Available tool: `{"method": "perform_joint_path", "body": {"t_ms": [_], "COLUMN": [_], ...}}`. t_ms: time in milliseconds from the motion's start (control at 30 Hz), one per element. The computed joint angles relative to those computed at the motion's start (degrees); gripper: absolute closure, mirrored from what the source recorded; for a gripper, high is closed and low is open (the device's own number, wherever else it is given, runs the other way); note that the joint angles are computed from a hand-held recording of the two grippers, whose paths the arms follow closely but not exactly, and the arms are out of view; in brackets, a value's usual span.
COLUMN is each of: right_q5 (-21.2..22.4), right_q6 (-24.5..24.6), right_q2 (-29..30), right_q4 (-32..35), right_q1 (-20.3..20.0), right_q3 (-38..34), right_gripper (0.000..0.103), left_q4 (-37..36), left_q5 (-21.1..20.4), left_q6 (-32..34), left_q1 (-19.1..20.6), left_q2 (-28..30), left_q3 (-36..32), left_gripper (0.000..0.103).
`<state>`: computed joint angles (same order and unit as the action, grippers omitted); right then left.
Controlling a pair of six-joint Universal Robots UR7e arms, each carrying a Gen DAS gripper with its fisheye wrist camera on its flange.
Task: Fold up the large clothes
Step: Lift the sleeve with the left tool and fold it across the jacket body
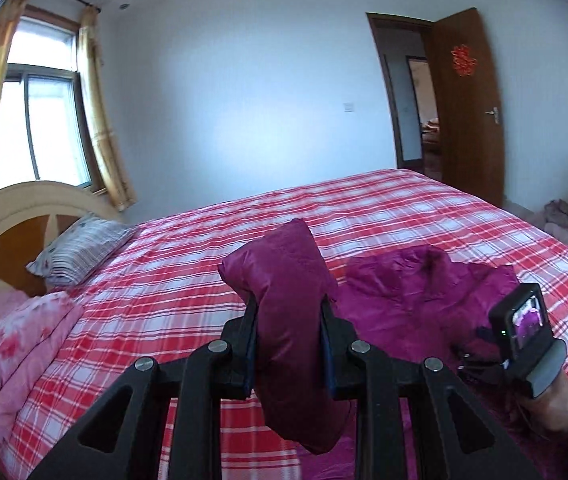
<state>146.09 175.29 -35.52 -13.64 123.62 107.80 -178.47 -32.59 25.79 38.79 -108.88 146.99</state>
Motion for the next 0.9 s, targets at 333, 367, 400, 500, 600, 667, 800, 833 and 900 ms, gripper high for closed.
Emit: {"method": "perform_joint_path", "body": {"t_ms": [333,367,400,500,600,667,800,833,900], "right_q5": [-0.56,-0.65,-0.75,-1.02,-1.48,-1.71,-2.29,-2.50,-2.93], "right_q6": [-0.02,-0.05,-0.06,-0.02,0.11,0.21,0.39,0.44,0.62], "right_q2": [-0.28,-0.36,-0.42,-0.56,-0.79,-0.92,-1.28,-1.38,-1.62], "right_q4": [-0.42,-0.51,-0.57,-0.71,-0.86,-0.99,-1.32,-1.39,-1.54], "right_q1": [-0.20,-0.24,-0.27,-0.33,-0.43,-0.45,-0.57,-0.65,-0.82], "right_q3": [0.34,0.43,0.49,0.65,0.89,1.07,1.53,1.62,1.88], "right_gripper": [0.045,0.045,0.045,0.045,0.045,0.045,0.045,0.045,0.044], "left_q4": [-2.79,-3.40,-4.10,-9.06,-13.63,-16.34,-22.32,-21.78,-18.17], "left_q5": [-3.62,-3.74,-4.28,-5.02,-7.39,-8.44,-8.69,-8.69,-7.94], "left_q6": [-3.66,-3.57,-3.83,-2.97,-2.73,-2.84,-4.28,-4.89,-6.86], "left_q1": [-2.79,-2.92,-2.84,-1.65,1.64,3.01,3.85,4.02,3.41], "left_q2": [10.99,11.85,13.37,18.97,24.63,27.59,33.98,34.50,34.28], "left_q3": [1.71,1.92,2.11,2.76,2.96,2.97,2.83,2.60,2.34], "left_gripper": [0.077,0.077,0.077,0.077,0.077,0.077,0.074,0.073,0.064]}}
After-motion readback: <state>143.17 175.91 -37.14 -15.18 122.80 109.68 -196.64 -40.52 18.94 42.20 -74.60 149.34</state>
